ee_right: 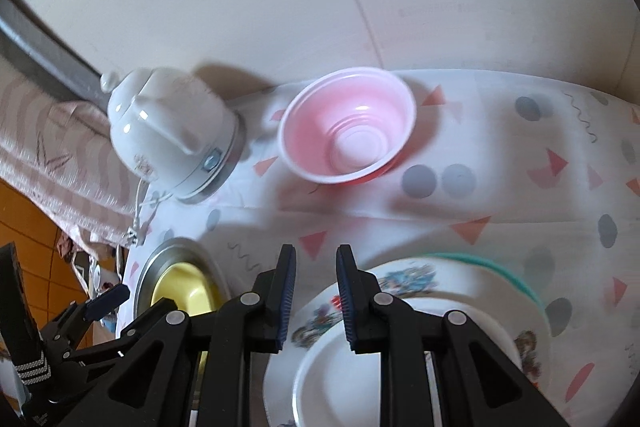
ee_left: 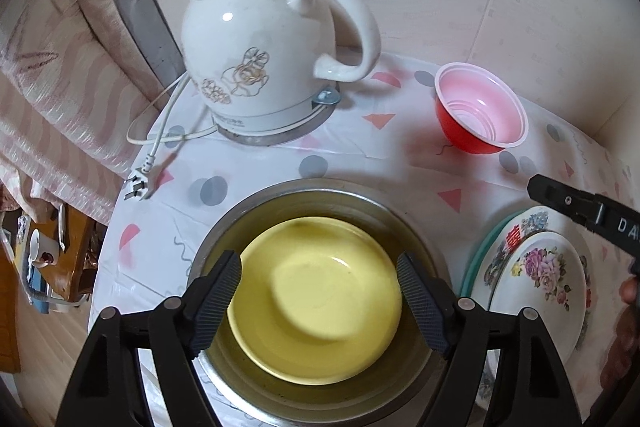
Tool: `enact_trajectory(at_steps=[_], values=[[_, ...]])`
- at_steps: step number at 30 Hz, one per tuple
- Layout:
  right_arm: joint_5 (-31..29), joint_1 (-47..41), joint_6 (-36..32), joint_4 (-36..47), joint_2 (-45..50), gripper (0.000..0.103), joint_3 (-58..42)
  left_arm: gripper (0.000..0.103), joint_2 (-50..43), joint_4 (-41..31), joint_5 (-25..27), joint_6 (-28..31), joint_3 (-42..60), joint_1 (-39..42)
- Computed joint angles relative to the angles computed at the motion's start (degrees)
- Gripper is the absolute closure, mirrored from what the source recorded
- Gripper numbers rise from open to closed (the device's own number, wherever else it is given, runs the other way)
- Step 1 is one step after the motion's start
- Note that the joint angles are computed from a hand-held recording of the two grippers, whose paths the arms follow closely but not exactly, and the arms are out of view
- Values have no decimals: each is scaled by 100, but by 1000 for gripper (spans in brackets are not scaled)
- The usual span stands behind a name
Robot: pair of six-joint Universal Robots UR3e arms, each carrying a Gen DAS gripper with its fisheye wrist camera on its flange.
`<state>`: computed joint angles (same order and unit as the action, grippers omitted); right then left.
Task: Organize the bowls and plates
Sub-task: 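Withdraw the right gripper from the nested bowls toward the pink bowl, then move the right gripper to the rim of the pink-and-red bowl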
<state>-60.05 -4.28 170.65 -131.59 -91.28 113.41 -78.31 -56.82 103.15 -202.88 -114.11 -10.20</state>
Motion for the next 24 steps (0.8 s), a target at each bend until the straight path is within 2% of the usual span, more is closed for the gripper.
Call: enact_trajectory(at_steps=[6, 10, 15, 24], values=[[-78, -198, 59, -128, 298, 80, -170, 19, -291, -22, -53, -8, 298, -71], [-184, -286, 131, -283, 682, 73, -468, 19, -469, 85, -195, 21, 457, -35], [-186, -394, 290, -330, 1193, 72, -945, 18, -656, 285, -475, 21, 608, 39], [-57, -257, 629, -459, 2223, 72, -1871, 18, -1424, 306, -595, 74, 1286, 31]])
